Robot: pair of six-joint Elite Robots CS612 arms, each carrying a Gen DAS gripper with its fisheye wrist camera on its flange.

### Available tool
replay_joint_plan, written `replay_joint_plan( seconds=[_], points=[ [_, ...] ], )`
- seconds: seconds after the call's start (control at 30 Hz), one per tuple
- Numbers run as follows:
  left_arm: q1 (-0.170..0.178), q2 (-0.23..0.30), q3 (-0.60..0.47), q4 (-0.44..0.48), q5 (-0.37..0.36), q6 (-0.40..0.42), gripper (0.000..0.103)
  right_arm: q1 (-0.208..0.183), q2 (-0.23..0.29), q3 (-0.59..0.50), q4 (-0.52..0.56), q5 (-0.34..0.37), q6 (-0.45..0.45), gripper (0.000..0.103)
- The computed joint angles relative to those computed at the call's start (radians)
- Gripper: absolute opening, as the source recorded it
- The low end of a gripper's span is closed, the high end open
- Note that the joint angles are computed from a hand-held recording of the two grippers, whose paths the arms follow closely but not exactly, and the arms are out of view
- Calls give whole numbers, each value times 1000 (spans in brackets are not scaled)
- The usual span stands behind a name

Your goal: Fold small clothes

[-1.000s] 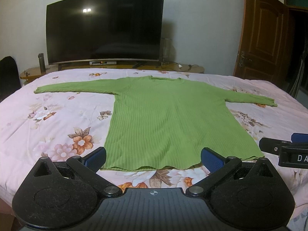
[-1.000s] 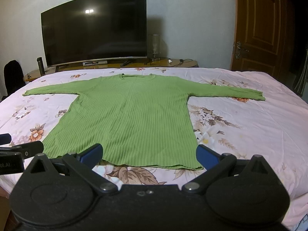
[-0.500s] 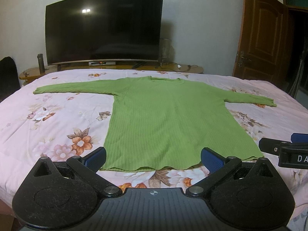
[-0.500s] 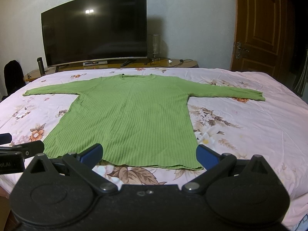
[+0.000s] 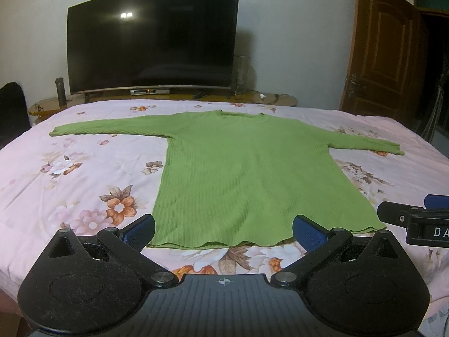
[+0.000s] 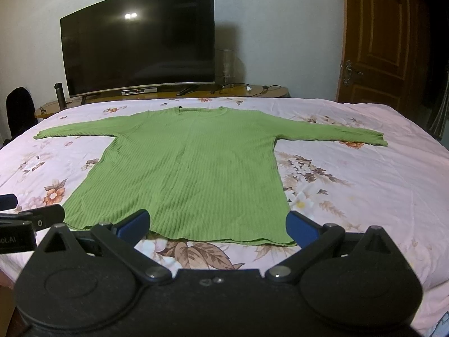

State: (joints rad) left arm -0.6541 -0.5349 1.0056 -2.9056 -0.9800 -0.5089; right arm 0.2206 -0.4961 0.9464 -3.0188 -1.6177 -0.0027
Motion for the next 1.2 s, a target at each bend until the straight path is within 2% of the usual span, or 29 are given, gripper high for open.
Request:
replay_joint_plan(
  seconds=[1.2],
  points=[
    [1, -6, 15, -14, -1, -2, 103, 1, -3, 5, 1, 1, 4, 103]
  ],
)
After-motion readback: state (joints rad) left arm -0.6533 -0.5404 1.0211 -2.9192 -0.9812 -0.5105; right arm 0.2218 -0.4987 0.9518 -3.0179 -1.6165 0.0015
